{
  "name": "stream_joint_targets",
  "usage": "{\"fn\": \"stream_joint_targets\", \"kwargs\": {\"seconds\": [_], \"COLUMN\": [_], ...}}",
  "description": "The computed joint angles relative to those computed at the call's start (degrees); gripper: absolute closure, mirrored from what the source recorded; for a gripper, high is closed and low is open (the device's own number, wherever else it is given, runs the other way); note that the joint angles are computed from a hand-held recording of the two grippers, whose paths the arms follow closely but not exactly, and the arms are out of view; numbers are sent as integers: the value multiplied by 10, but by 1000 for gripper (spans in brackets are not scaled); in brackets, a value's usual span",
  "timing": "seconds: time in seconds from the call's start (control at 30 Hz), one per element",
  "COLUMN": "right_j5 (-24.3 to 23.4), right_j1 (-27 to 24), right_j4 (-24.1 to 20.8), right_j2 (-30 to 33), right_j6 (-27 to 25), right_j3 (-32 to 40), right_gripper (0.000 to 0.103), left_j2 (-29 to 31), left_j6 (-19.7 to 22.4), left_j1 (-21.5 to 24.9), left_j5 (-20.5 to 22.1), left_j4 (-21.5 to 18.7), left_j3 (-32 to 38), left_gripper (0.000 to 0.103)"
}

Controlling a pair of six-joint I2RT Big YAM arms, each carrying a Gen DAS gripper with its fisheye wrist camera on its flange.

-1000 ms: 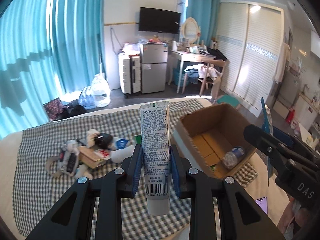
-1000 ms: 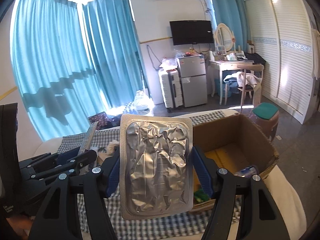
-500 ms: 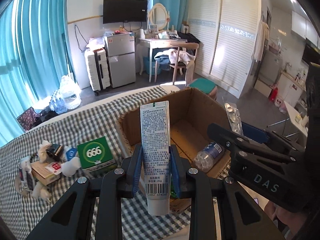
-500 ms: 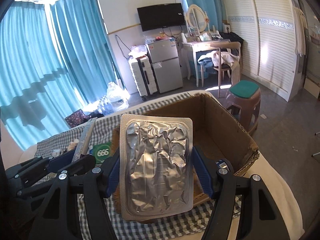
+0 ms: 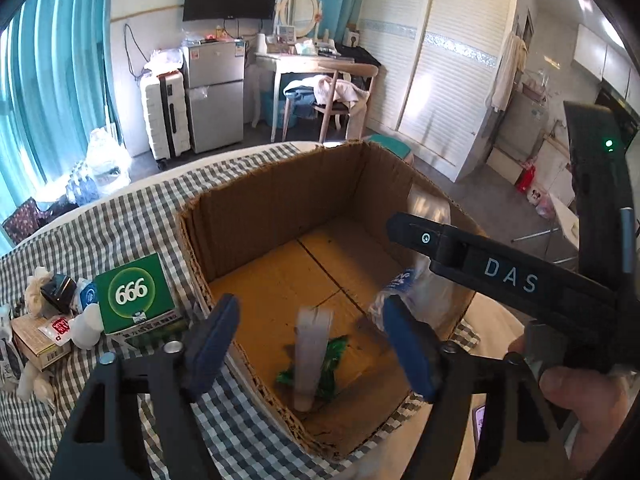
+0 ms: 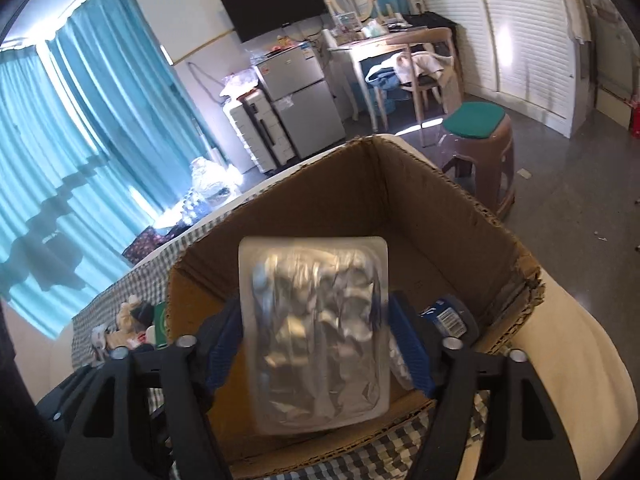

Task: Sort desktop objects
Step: 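Carry the blister pack and toothpaste tube into the box and release them, then withdraw both grippers from the box back over the bedspread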

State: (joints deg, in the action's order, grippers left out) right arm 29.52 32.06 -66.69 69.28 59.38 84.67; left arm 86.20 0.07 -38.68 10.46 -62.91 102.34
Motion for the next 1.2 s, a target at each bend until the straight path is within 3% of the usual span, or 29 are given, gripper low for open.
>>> {"fn": "stream_joint_targets", "kwargs": {"seconds": [0.07, 0.23, 0.37, 0.5, 0.67, 0.93, 1.2], "right_j5": [16, 56, 90, 137, 164, 213, 205], "right_j1": [7, 44, 98, 158, 211, 265, 286], "right_j4": [8, -4, -9, -21, -17, 62, 49], "right_j2": [-9, -7, 8, 43, 106, 181, 253], "right_j6": [17, 39, 28, 17, -12, -76, -100], "right_j3": [-8, 5, 31, 75, 153, 214, 259], "right_gripper": [21, 21, 21, 21, 18, 0, 0], "left_j2": [-7, -48, -102, -138, -179, -227, -232], "left_j6": [2, -7, -2, 7, -7, 5, 9], "left_j1": [8, 42, 98, 160, 245, 362, 444], "left_j5": [11, -24, -41, -72, -56, -21, -5], "left_j4": [-3, 6, 15, 9, 16, 30, 27], "left_j3": [-5, -41, -95, -122, -147, -184, -212], "left_gripper": [24, 12, 4, 2, 0, 0, 0]}}
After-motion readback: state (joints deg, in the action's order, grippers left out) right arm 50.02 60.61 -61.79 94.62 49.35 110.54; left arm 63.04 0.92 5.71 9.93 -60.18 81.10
